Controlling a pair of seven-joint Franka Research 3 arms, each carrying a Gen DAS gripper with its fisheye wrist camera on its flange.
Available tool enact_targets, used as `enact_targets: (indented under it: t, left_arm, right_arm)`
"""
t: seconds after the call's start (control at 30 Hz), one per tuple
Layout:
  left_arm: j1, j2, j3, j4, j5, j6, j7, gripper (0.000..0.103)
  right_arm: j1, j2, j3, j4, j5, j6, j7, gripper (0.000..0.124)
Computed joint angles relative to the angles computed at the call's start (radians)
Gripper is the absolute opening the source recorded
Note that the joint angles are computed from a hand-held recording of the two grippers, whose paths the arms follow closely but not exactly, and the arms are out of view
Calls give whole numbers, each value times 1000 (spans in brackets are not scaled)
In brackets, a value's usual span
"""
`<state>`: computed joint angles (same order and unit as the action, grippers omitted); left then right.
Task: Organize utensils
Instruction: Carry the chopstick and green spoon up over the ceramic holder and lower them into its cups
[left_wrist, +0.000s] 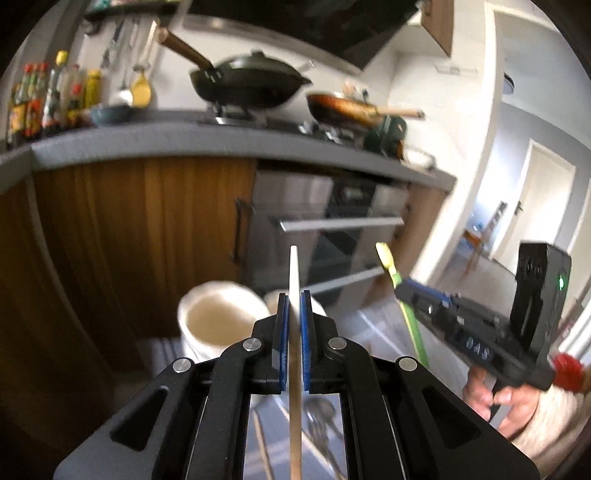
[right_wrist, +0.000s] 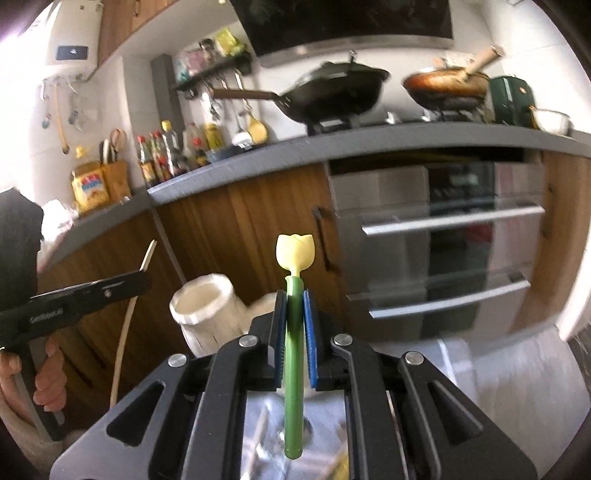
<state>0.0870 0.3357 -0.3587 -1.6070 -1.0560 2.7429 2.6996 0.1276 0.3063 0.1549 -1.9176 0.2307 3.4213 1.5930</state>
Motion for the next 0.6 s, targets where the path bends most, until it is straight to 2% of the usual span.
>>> enact_targets:
  t: [0.07,0.17,0.3,0.4,0.53,0.6]
  left_arm:
    - [-1,32,-7,64,-8,22,6,7]
    - [-3,99,-23,173,16,51,-18,7]
    - [-21,192,-38,302,104,112,-93,7]
    - [-57,278,-22,411,202,145,-183,7]
    - [-93,384,1,539,312,160,-303,7]
    - [-92,422,-20,576,338,191,-312,7]
  right_arm:
    - [-73,57,76,84,-54,-5,32,9]
    - [-101,142,111,210,-74,-21,46,9]
    - [-161,261,199,373,-88,-62,53,9]
    - [-97,313,136,455,-43,-80,40,9]
    - [-61,368,110,520,-2,-88,13,9]
    - [-35,385,84,540,16,-87,1,9]
